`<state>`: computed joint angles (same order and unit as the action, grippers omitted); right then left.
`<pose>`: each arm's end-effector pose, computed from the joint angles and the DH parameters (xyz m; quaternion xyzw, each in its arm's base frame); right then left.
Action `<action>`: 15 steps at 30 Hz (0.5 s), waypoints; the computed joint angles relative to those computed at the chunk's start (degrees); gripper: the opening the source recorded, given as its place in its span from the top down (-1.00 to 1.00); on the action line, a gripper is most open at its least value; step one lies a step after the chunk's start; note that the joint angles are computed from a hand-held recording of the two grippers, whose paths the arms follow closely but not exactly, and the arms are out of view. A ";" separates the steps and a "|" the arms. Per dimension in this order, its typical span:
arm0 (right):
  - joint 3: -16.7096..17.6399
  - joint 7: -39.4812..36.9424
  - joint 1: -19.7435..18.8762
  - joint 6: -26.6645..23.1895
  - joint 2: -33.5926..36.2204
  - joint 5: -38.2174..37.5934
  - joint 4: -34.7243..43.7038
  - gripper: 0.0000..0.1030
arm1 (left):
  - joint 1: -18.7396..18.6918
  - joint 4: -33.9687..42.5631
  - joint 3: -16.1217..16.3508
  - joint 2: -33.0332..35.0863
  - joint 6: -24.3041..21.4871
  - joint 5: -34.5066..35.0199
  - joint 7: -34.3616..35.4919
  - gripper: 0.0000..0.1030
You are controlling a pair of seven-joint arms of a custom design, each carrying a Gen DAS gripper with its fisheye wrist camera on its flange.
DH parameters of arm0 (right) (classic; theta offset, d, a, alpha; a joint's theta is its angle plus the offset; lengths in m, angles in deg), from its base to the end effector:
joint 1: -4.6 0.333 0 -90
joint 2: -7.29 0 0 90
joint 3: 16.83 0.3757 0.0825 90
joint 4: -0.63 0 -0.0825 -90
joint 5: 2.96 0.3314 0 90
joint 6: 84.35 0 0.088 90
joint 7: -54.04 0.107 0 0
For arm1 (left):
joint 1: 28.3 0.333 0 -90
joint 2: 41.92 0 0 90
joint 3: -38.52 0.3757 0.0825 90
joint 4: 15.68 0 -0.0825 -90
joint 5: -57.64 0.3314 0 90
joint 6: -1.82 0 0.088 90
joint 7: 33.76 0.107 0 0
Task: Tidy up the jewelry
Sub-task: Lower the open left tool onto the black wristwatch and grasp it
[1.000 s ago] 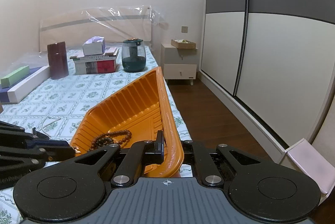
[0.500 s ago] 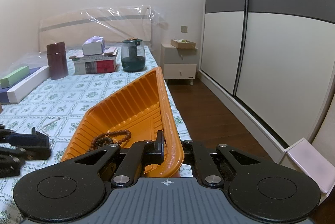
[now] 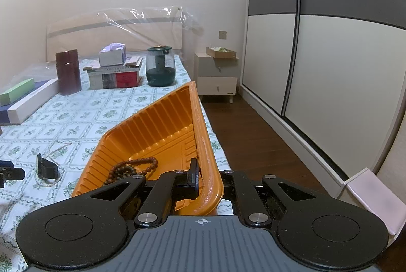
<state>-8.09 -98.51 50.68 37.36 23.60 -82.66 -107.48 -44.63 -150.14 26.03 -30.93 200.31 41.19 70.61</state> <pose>0.3939 0.4657 0.4703 -0.5214 0.6757 -0.3997 0.3344 0.4947 -0.2257 0.4641 -0.4909 0.7504 -0.3716 0.2403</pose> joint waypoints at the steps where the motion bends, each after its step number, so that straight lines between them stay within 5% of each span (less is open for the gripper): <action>1: -0.02 0.03 -0.02 0.04 0.02 -0.03 0.00 0.87 | 0.12 0.16 0.02 0.23 0.08 0.03 -0.12 0.16; 5: -0.07 0.21 -0.01 -0.02 0.11 -0.22 -0.01 0.87 | -1.96 1.44 1.66 1.29 0.20 -1.83 1.05 -0.06; 10: -0.11 0.27 -0.10 0.15 0.14 -0.36 -0.08 0.87 | -3.72 3.90 2.87 3.07 -0.79 -3.15 2.61 -0.10; 15: -0.14 0.11 -0.18 0.35 0.15 -0.46 -0.06 0.87 | -10.28 6.71 8.60 5.24 -1.07 -7.96 6.10 -0.33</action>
<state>-8.23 -98.41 50.50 37.71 23.75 -83.12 -107.54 -54.92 -143.42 34.64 -25.69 199.25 33.23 76.70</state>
